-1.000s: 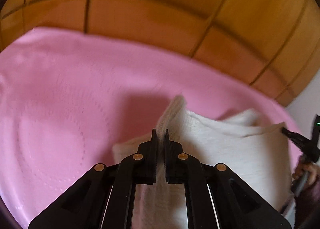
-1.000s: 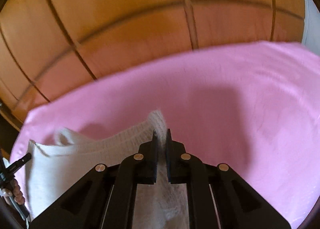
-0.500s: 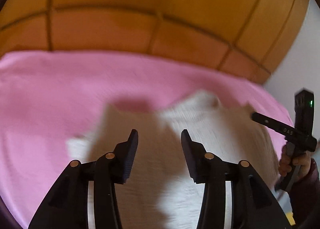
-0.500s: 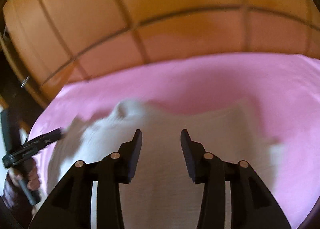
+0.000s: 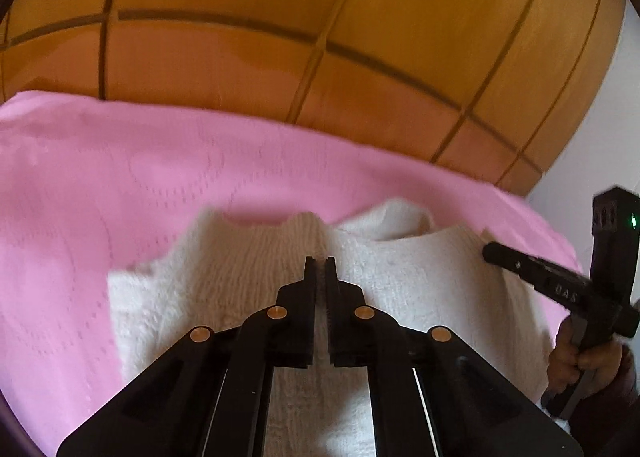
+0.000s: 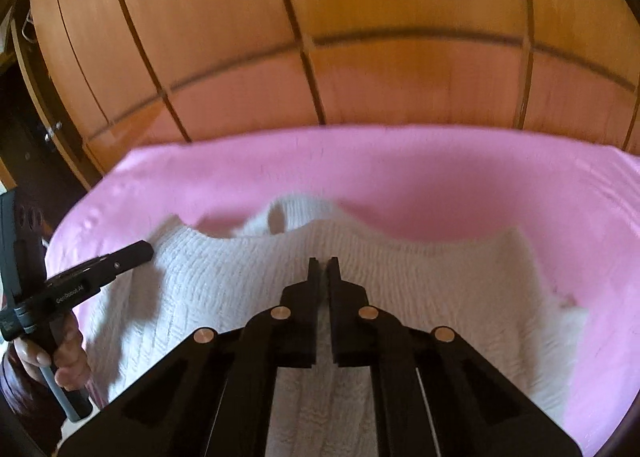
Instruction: Fold small clothes
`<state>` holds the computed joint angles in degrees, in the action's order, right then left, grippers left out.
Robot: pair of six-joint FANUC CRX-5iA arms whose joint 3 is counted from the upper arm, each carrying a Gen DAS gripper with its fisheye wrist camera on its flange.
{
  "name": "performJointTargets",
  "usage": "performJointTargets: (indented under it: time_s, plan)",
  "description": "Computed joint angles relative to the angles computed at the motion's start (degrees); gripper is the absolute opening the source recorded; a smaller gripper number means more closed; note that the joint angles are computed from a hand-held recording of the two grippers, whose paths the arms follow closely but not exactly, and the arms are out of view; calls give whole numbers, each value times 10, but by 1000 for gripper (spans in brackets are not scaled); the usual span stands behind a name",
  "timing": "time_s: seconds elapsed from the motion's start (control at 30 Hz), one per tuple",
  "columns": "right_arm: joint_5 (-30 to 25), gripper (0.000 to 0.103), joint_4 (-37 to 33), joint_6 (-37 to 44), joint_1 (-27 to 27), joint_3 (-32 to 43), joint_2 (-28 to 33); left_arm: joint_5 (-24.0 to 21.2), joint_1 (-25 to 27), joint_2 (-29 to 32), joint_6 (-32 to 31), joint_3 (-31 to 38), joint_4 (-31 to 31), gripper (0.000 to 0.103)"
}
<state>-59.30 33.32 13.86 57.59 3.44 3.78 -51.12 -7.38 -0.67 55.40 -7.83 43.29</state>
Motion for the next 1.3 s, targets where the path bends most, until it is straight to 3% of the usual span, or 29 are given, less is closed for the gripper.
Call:
performJointTargets:
  time_s: [0.1, 0.17, 0.23, 0.3, 0.4, 0.43, 0.53, 0.63, 0.73, 0.77, 1.17, 1.3]
  plan:
    - [-9, 4, -15, 2, -11, 8, 17, -4, -8, 27, 35, 35, -41, 3]
    - [-21, 4, -34, 9, -20, 18, 38, -17, -25, 61, 94, 75, -113, 3]
    - [-17, 4, -64, 7, -30, 15, 51, -34, -28, 81, 117, 90, -144, 3]
    - [-6, 4, -44, -12, -27, -1, 47, -17, -28, 77, 112, 75, -141, 4]
    - [-7, 5, -47, -12, -26, -1, 42, -31, -25, 73, 135, 85, -150, 5]
    - [-8, 10, -45, -12, -24, -2, 38, -31, -26, 65, 139, 86, -158, 6]
    - [-10, 36, -13, -42, -8, -21, 17, -17, -32, 26, 157, 76, -201, 22]
    - [-8, 40, 22, -59, 15, -26, 7, 0, -28, -15, 152, 43, -201, 34]
    - [-6, 46, 35, -64, 42, -27, 1, 7, -21, -43, 158, 21, -199, 38]
    - [-5, 49, 36, -64, 51, -27, 0, 6, -19, -54, 166, 14, -206, 44]
    - [-15, 58, 13, -52, 116, -11, 18, 0, 3, -107, 164, -32, -213, 46]
    - [-36, 60, -8, -49, 127, -34, 13, -12, 7, -107, 184, -32, -247, 46]
